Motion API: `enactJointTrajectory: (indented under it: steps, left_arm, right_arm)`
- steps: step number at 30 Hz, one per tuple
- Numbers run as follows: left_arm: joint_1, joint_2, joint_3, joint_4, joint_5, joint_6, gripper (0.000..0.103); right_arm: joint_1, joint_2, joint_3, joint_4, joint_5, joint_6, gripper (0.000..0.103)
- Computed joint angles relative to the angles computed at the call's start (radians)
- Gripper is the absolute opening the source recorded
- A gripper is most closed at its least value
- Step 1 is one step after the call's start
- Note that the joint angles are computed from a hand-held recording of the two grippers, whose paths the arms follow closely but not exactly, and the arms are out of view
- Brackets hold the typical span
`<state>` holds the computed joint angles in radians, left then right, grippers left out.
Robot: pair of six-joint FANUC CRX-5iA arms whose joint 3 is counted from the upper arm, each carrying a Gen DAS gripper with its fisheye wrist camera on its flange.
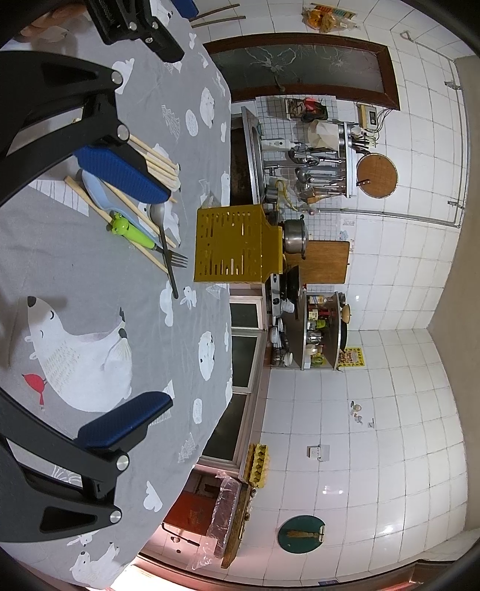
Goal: Organize utensils
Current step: 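Move both tools toward the chopsticks and silver utensils on the tablecloth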
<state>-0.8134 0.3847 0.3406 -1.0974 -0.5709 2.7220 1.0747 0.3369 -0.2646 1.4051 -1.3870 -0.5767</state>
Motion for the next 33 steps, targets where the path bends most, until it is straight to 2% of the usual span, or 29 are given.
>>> enactJointTrajectory:
  steps: [6,12,15,20,25,29,33]
  left_arm:
    - [0.057,0.0,0.002,0.156,0.042,-0.133,0.098]
    - [0.098,0.015,-0.002,0.307,0.08,-0.264,0.098]
    - [0.126,0.028,0.007,0.424,0.079,-0.378,0.098]
    - [0.17,0.08,0.079,0.579,0.043,-0.531,0.098]
    - [0.238,0.159,0.167,0.853,0.01,-0.767,0.098]
    - [0.233,0.239,0.311,0.839,-0.058,-0.843,0.098]
    - [0.24,0.355,0.514,0.868,-0.185,-0.9,0.098]
  right_arm:
    - [0.003,-0.01,0.02,-0.065,0.036,0.062,0.099]
    - [0.0,-0.045,-0.022,-0.074,0.072,0.014,0.099]
    - [-0.018,-0.062,-0.027,-0.102,0.127,0.014,0.099]
    - [-0.055,-0.08,-0.027,-0.122,0.193,0.011,0.099]
    - [-0.099,-0.069,0.03,-0.174,0.215,0.102,0.099]
    - [-0.148,-0.039,0.109,-0.228,0.219,0.2,0.099]
    - [-0.203,0.002,0.197,-0.308,0.249,0.292,0.099]
